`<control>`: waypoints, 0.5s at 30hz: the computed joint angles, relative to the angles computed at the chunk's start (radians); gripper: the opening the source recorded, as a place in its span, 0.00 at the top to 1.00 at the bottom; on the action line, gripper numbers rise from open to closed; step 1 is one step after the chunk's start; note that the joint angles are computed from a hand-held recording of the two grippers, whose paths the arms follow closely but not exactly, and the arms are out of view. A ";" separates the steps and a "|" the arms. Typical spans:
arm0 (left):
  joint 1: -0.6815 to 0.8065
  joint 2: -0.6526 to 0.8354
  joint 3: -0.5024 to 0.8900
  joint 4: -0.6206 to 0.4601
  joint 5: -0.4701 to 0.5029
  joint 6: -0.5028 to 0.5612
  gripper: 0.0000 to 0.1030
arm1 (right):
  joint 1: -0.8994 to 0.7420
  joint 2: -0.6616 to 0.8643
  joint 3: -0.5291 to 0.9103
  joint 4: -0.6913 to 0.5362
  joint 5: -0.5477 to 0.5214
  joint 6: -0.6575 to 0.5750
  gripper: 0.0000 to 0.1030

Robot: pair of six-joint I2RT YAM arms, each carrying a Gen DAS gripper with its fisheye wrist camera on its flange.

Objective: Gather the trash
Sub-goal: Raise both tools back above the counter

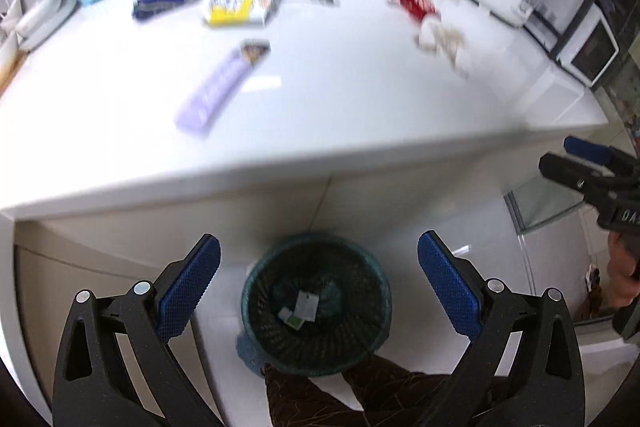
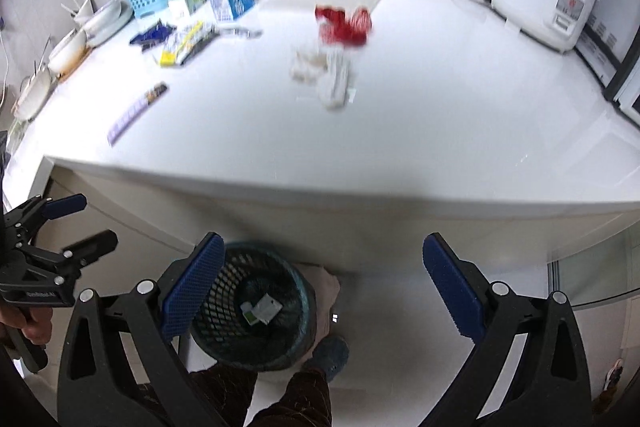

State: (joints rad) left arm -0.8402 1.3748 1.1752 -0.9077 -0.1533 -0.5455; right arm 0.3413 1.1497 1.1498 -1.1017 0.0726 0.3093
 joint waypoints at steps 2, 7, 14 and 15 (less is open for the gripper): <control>0.021 0.021 0.048 -0.028 -0.008 0.019 0.06 | 0.007 0.026 0.040 -0.004 0.012 0.005 0.07; 0.100 0.062 0.151 -0.068 0.008 0.075 0.06 | 0.000 0.104 0.147 -0.013 0.025 -0.002 0.07; 0.218 0.126 0.243 -0.078 0.065 0.194 0.07 | -0.012 0.210 0.259 0.001 0.031 -0.012 0.07; 0.231 0.137 0.255 -0.079 0.070 0.205 0.07 | -0.015 0.230 0.278 0.002 0.032 -0.014 0.07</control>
